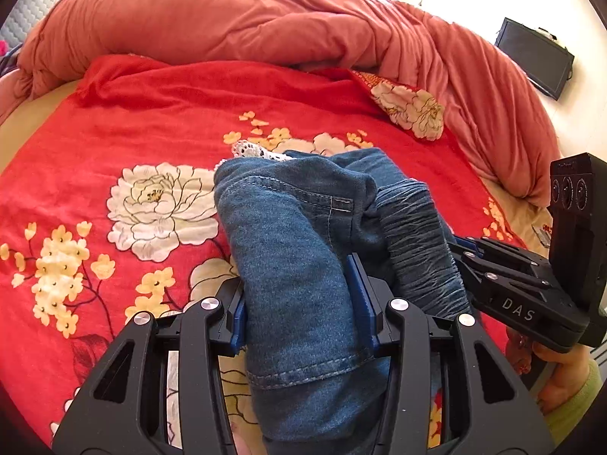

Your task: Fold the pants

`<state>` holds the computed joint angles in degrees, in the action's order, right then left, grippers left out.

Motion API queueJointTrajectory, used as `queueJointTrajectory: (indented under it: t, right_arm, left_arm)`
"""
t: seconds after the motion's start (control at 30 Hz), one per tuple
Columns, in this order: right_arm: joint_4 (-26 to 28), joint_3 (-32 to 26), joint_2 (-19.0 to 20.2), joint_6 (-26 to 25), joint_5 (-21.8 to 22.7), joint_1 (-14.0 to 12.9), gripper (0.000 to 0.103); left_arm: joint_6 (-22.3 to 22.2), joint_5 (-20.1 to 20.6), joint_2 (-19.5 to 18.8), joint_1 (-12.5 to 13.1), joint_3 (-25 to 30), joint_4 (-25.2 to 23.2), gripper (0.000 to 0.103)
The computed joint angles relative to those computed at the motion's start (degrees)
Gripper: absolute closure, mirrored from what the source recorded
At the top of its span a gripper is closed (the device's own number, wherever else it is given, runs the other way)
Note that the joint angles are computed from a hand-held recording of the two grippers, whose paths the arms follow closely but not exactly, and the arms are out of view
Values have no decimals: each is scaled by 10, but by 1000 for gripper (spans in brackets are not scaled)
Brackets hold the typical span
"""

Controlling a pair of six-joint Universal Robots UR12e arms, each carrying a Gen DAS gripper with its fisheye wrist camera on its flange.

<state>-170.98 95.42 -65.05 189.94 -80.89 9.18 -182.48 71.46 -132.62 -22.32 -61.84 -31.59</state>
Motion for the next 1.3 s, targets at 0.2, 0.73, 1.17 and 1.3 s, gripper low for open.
queueJointTrajectory:
  t: [0.2,0.73,1.17,1.3]
  right_arm:
    - [21,-1,0,16,-6,-1,78]
    - [22,15,-11,24,-67,3,39]
    - [-88,63,-40,38,-97,13,8]
    - [-122,73,-46,24,-124,22,7]
  left_arm:
    - [0,4,-1,1,0,-10,66]
    - [-6,16,9,2,-13,-4,37]
    - [1,50,55,-1,-82,96,13]
    - [1,52,68,-2,-105,125,10]
